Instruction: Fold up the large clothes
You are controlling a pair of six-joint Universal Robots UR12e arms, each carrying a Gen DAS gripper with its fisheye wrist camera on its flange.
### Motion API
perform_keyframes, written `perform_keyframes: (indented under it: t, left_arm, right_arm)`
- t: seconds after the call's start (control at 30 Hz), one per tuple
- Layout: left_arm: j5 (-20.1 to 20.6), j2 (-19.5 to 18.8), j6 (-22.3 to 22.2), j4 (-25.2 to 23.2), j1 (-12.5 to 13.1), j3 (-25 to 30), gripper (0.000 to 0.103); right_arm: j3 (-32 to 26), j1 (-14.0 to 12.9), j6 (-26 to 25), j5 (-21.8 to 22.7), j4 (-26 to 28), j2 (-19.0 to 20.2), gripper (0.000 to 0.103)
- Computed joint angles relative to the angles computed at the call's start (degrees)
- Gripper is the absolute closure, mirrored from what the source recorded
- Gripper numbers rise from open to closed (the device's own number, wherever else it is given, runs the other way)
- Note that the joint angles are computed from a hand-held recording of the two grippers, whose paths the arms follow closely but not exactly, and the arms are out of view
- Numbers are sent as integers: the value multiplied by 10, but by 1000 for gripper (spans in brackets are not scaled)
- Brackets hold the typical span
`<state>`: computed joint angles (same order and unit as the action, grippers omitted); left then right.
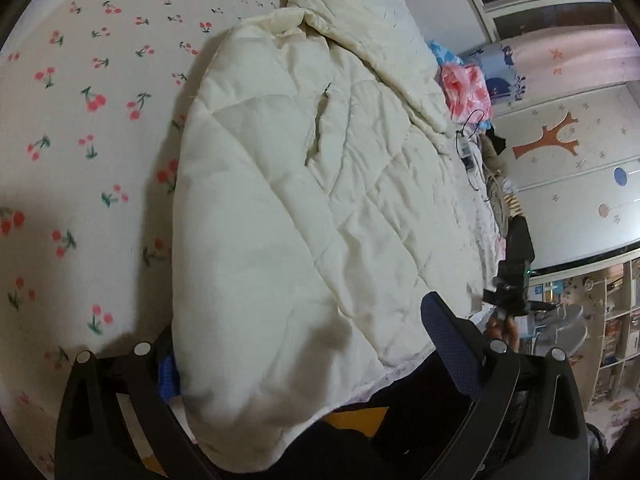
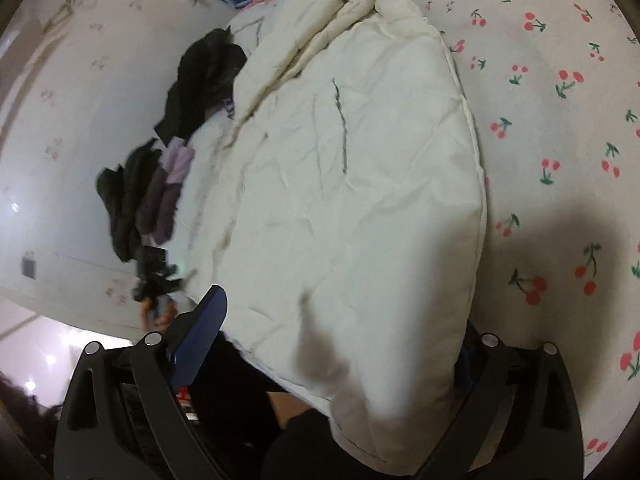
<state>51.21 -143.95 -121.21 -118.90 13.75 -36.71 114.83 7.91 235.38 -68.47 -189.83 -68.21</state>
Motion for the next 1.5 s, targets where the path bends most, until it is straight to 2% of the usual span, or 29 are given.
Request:
perform_keyframes:
  t: [0.03, 0.07, 0.1, 0.13, 0.17, 0.23, 0.3, 0.43, 0.53, 0.6, 0.63, 0.67, 0.7, 0.77, 0.83, 0.9, 0.93, 1.0, 1.03, 1.07, 1.17, 1.23, 1.27, 1.3, 1.33, 1.37, 1.4, 1.43, 1.5]
  left_arm:
    - [-10, 13, -15, 33, 3, -30, 9]
    - [-9, 18, -39, 62, 1, -41, 20]
    - [3, 25, -64, 90, 0, -55, 41]
    - [12, 30, -72, 105, 0, -65, 64]
    - [14, 31, -79, 99, 0, -64, 85]
    - [-10, 38, -82, 94, 5, -69, 88]
    - [-55, 56, -62, 80, 12, -83, 89]
    - [-95, 95, 53, -7, 22, -87, 89]
    - [-87, 118, 146, -77, 35, -93, 89]
    - [-55, 125, 191, -106, 45, -98, 89]
    - [-24, 128, 212, -111, 49, -103, 88]
    - [10, 127, 219, -102, 52, -107, 77]
    - [38, 129, 212, -79, 56, -118, 72]
    - [67, 127, 144, -9, 65, -131, 71]
    - [53, 121, 46, 76, 74, -128, 69]
    - [9, 119, 3, 138, 73, -125, 55]
    - [-10, 116, 5, 141, 71, -117, 49]
    - [-75, 113, 13, 166, 52, -114, 25]
    - [-104, 113, 14, 185, 38, -119, 21]
    - [-120, 113, 10, 202, 27, -126, 19]
    - [-164, 93, -17, 239, -18, -118, 19]
    - [-210, 80, -62, 299, -38, -125, 19]
    - [-210, 69, -109, 343, -52, -121, 19]
    - [-186, 57, -149, 381, -67, -115, 18]
    - [-138, 33, -184, 406, -83, -88, 19]
    - [-78, 14, -199, 406, -97, -61, 19]
    - [-33, -14, -193, 383, -108, -33, 19]
    - [-13, -25, -203, 375, -112, -13, 19]
    - [-26, -25, -210, 368, -108, -7, 19]
  right_arm:
    - [1, 4, 5, -17, -5, 1, 18]
    - [1, 9, 7, -31, -7, 2, 38]
    - [2, 11, 12, -35, -9, 1, 71]
    - [5, 12, 30, -37, -35, 6, 83]
    - [7, 14, 50, -39, -76, 12, 85]
    - [1, 20, 59, -65, -115, 13, 88]
    - [-5, 25, 67, -86, -185, 14, 89]
    - [-5, 37, 36, -122, -212, -22, 90]
    - [25, 50, 16, -139, -214, -63, 90]
    - [51, 62, -2, -141, -173, -94, 89]
    - [68, 69, -10, -143, -130, -114, 85]
    - [85, 71, -15, -134, -73, -134, 78]
    - [95, 75, -18, -141, -22, -149, 68]
    - [112, 83, 1, -199, 70, -178, 59]
    - [129, 74, 49, -254, 91, -197, 54]
    - [111, 62, 24, -274, 75, -188, 43]
    - [86, 53, -10, -277, 68, -171, 40]
    - [30, 40, -70, -261, 67, -131, 31]
    - [-4, 37, -99, -250, 67, -105, 31]
    - [-50, 30, -133, -234, 74, -69, 31]
    - [-150, 16, -167, -211, 114, 8, 31]
    - [-216, 9, -181, -225, 173, 56, 31]
    - [-244, 4, -168, -241, 229, 75, 31]
    - [-261, -2, -150, -242, 266, 90, 35]
    - [-267, -14, -123, -220, 281, 103, 37]
    - [-265, -19, -106, -214, 271, 108, 44]
    - [-258, -26, -85, -204, 252, 106, 50]
    - [-252, -31, -78, -188, 242, 101, 51]
    - [-236, -33, -92, -166, 224, 85, 49]
